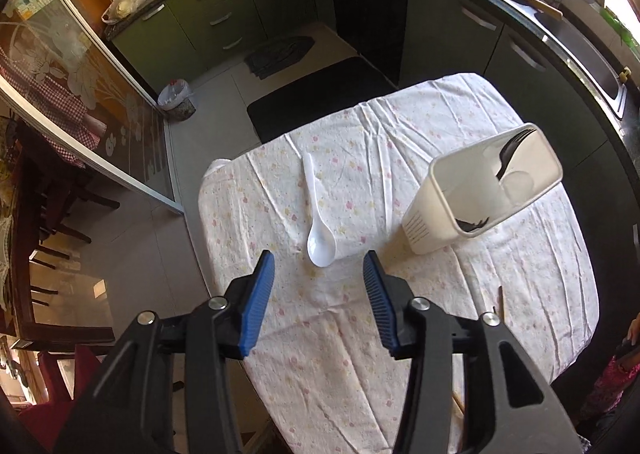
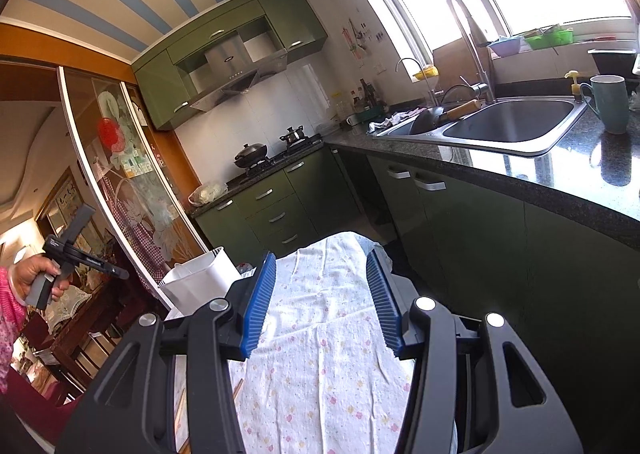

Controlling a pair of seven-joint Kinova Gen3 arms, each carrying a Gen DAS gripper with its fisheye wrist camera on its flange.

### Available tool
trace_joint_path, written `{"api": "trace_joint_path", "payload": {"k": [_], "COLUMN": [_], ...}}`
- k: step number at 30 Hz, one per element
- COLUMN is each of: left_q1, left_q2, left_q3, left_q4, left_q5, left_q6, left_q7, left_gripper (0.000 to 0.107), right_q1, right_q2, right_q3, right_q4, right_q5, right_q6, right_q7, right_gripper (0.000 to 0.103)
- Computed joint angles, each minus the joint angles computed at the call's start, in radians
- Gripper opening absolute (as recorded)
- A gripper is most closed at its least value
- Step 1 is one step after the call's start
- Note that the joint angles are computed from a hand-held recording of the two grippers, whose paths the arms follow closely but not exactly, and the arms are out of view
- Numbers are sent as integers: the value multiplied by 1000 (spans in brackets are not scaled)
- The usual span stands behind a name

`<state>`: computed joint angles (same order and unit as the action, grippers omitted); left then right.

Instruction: Organize utensils

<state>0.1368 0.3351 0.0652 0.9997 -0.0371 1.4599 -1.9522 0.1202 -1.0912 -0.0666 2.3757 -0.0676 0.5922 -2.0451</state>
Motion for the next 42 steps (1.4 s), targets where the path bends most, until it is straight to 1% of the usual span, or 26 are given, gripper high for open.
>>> {"api": "trace_joint_path", "payload": {"k": [3, 5, 8, 11, 13, 14, 16, 19, 21, 23, 26, 28, 30, 33, 35, 38, 42], "left_q1": [-23, -33, -37, -47, -40, -42, -28, -20, -8, -11, -10, -12, -13, -10, -16, -47, -86], "left_q2": [61, 104, 137, 170, 180, 195, 217, 261, 283, 304, 330, 330, 334, 323, 300, 248, 145], "left_q3": [4, 1, 1, 8, 8, 9, 1, -2, -10, -7, -3, 2, 6, 0, -2, 4, 6], "left_q4": [62, 85, 135, 145, 151, 139, 119, 63, 39, 14, -14, -16, -29, -14, 24, 87, 161], "left_q5": [39, 60, 75, 98, 95, 99, 85, 73, 55, 55, 52, 56, 61, 61, 63, 83, 106], "left_q6": [-77, -106, -189, -230, -264, -265, -279, -260, -255, -243, -214, -211, -192, -201, -233, -275, -309], "left_q7": [-16, 2, 13, 24, 30, 34, 60, 81, 101, 107, 105, 96, 90, 101, 100, 81, 52], "left_gripper": [44, 44, 44, 42, 42, 42, 39, 36, 36, 34, 23, 14, 8, 8, 8, 8, 8], "right_q1": [-5, -2, 5, 13, 17, 18, 24, 33, 36, 41, 48, 47, 45, 37, 33, 26, 13], "right_q2": [16, 26, 52, 69, 77, 81, 88, 88, 88, 84, 85, 89, 93, 95, 91, 87, 74], "right_q3": [10, 6, -1, -8, -13, -16, -32, -55, -55, -55, -50, -44, -40, -33, -34, -30, -23], "right_q4": [-4, -5, -7, -4, -1, -1, -1, -12, -15, -17, -17, -16, -12, -6, -4, -3, 3], "right_q5": [6, 6, 11, 11, 12, 12, 10, 11, 16, 21, 29, 32, 32, 30, 29, 29, 26], "right_q6": [2, 7, 4, -5, -8, -10, -9, 9, 13, 18, 23, 23, 21, 16, 14, 8, -2], "right_q7": [5, 3, 2, -4, -8, -9, -17, -26, -29, -33, -37, -39, -42, -43, -44, -42, -36], "right_gripper": [48, 48, 48, 48, 48, 48, 48, 48, 48, 48, 48, 48, 48, 48, 48, 48, 48]}}
